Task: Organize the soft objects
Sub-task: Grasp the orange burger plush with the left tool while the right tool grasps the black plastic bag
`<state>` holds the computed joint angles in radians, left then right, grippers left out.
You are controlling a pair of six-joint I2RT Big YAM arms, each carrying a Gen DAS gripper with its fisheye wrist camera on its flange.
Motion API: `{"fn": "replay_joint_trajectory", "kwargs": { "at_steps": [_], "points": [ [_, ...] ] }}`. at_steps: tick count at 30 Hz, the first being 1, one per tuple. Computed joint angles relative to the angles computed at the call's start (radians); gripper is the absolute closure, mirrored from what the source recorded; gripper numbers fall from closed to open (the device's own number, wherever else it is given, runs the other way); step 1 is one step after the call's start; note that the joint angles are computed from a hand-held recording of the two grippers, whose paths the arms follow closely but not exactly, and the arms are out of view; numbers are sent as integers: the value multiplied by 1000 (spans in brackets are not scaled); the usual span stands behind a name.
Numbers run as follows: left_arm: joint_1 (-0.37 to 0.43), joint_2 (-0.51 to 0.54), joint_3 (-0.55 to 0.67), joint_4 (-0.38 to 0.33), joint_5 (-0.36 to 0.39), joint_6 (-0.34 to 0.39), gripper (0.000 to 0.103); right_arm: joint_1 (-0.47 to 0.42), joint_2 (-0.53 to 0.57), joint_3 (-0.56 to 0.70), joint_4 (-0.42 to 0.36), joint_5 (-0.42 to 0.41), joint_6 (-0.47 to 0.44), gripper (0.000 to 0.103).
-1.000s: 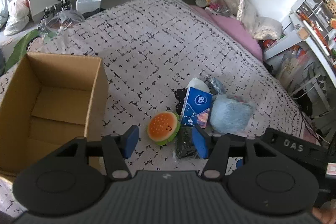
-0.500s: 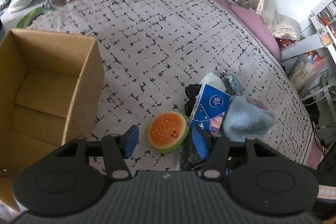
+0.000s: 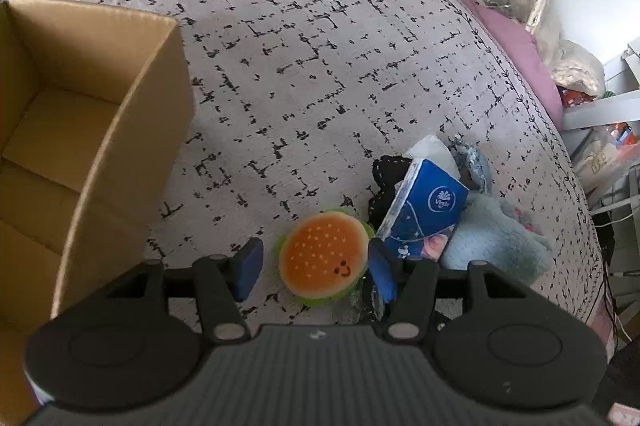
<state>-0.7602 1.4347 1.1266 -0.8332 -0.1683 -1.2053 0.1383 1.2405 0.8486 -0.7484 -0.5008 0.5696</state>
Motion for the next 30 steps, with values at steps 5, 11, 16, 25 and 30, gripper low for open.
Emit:
{"fn": "replay_joint_trajectory", "kwargs": {
  "at_steps": [5, 11, 16, 25, 30],
  "points": [
    [5, 24, 5, 21, 6, -11, 42, -12, -22, -8, 7, 39, 9, 74],
    [-5, 61, 19, 23, 21, 14, 41, -12, -36, -10, 7, 70, 7, 75],
    [-25, 88, 32, 9, -12, 38, 40, -7, -46, -7, -5, 93, -3, 75],
    [-48, 55, 41, -56, -68, 38, 58, 2, -72, -14, 17, 62, -36, 76],
    [-60, -5, 29, -88, -107, 18, 58, 4, -104, -26, 46, 32, -44, 76]
  ]
}}
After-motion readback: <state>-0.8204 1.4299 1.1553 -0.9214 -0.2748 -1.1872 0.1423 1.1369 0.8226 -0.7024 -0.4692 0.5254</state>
